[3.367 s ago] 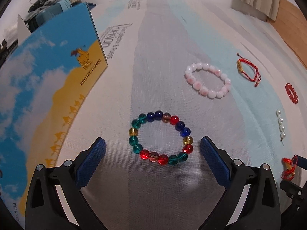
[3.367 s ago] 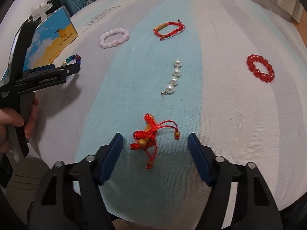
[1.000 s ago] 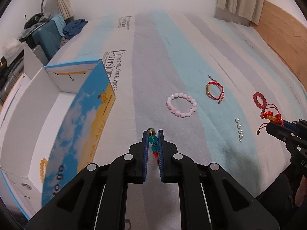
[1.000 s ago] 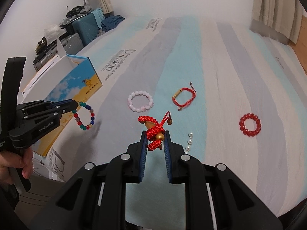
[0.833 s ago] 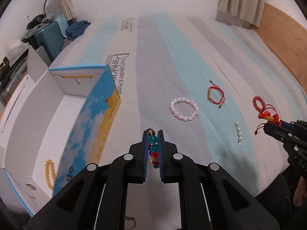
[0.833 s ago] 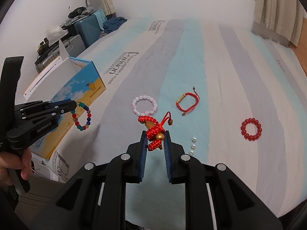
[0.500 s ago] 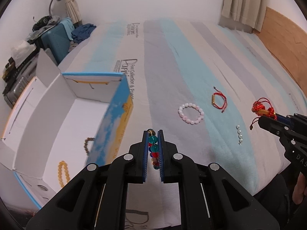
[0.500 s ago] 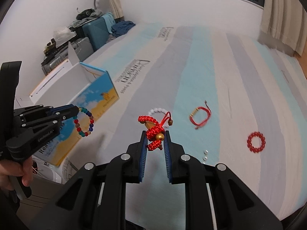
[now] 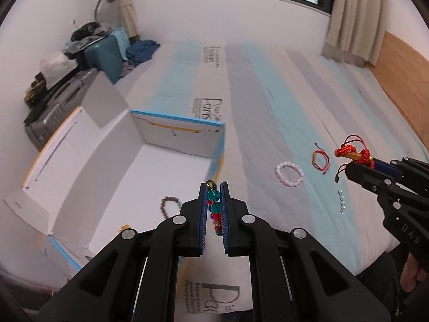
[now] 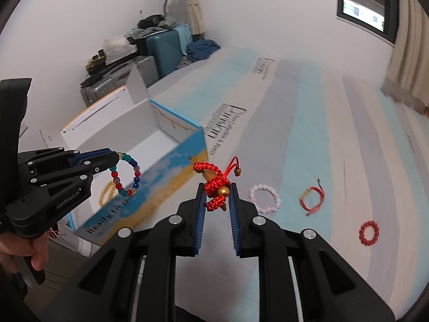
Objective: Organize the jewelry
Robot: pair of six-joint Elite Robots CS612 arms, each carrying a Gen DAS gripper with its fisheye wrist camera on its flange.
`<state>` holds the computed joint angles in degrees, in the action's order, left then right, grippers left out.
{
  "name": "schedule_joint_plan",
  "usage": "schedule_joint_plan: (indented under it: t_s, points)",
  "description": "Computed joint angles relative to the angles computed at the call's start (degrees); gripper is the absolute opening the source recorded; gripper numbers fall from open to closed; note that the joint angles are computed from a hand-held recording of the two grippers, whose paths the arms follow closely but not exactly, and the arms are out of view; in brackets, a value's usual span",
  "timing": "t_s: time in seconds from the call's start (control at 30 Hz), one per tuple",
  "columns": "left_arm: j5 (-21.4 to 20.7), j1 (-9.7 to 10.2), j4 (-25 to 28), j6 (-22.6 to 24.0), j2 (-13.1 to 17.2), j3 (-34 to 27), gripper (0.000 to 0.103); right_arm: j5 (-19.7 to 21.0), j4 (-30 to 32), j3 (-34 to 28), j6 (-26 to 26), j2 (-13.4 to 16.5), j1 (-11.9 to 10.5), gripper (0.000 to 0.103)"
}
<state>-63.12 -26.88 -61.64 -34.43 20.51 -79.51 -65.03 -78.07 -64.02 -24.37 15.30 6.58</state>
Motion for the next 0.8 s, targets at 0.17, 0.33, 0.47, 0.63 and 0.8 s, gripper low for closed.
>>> schedule_joint_plan:
  t_s: [0.17,0.33,0.47,0.63,0.8]
  points:
    - [1.3,0.37,2.2,-1.6,0.1,-2.3,0.008,0.0,-0.2,-0.2,-1.2,-0.4,1.7,0.016]
    - [2.2,0.9,3.5,-3.3,0.7,-5.3,0.008,0.0,-0.1,-0.1,-2.5,-0.8,3.3,0.016]
    - [2.7,1.25,5.1,-4.8,1.6,-7.9,0.008,0.3,1.3,-0.7,-3.9,-0.6,4.6,0.016]
    - [2.8,1.97,7.8,-7.0,2.7,-10.9,0.008,0.1,2.7,-0.7,-5.4,-0.6,6.3,0.016]
    - [1.9,3.02,10.1,-9.0,3.7,-13.2,0.008,-0.6,4.8,1.1,-6.9,-1.4,7.9,0.016]
